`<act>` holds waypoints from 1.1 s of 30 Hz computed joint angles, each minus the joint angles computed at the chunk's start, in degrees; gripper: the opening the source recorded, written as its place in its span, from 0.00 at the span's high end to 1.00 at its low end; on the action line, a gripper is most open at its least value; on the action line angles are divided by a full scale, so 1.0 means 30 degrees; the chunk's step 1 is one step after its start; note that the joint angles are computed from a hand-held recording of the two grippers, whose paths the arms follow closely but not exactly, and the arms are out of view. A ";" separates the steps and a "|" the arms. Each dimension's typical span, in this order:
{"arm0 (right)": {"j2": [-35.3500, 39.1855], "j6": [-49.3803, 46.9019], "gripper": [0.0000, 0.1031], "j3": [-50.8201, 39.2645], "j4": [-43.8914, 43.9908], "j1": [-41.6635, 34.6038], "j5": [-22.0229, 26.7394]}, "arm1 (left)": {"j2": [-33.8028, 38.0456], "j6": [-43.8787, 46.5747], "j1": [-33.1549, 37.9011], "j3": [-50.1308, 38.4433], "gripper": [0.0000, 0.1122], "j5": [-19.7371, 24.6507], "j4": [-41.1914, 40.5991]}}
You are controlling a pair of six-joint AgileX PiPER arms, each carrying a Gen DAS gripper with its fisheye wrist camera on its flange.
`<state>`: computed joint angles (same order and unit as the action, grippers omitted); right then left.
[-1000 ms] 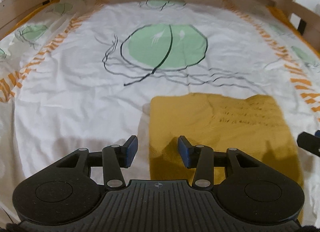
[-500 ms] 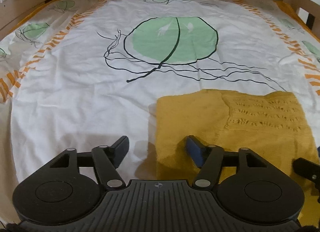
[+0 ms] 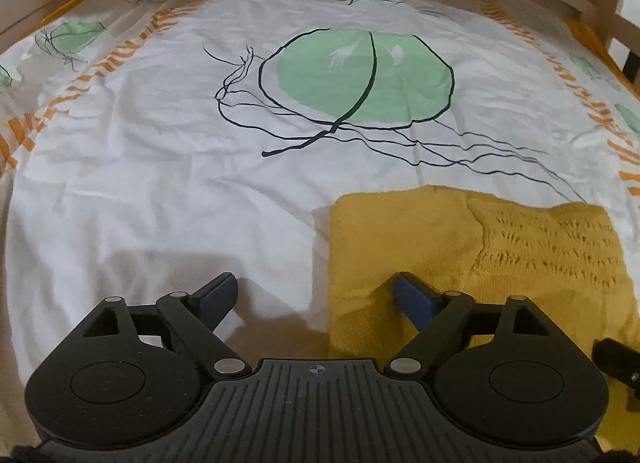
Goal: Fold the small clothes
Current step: 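Lay the folded sweater down and open both grippers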
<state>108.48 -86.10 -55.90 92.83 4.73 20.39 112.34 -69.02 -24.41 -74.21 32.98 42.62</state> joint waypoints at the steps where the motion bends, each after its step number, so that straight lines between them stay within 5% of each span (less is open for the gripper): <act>1: 0.0020 -0.0125 0.00 0.0040 0.0242 -0.0056 0.0126 | -0.0044 -0.0079 0.0097 0.0123 0.23 -0.0294 0.0020; 8: 0.0213 -0.0030 0.00 0.0036 0.0918 -0.0431 0.0835 | -0.0366 -0.0284 0.0701 0.0811 0.23 -0.1973 -0.0095; 12: 0.0268 0.2400 0.00 -0.0577 -0.1797 -0.0622 0.1295 | -0.0637 0.1909 0.1415 0.0723 0.24 -0.2481 -0.1981; 17: -0.0105 0.4348 0.01 -0.0542 -0.2201 -0.1417 0.2037 | -0.1692 -0.0481 0.1303 0.0834 0.25 -0.0698 0.0840; 20: -0.1272 0.4829 0.01 0.0211 -0.2134 -0.1113 0.0251 | -0.2750 -0.1219 0.0927 0.1066 0.25 0.0923 0.2162; 26: -0.4842 0.0295 0.01 0.2608 0.1318 -0.0057 -0.2454 | -0.5746 -0.0748 -0.0206 0.2471 0.25 0.2554 0.2434; 33: -0.8359 0.3840 0.01 0.4456 -0.2027 -0.0413 -0.1429 | -0.8139 -0.0199 -0.1853 0.3988 0.25 0.3673 0.0706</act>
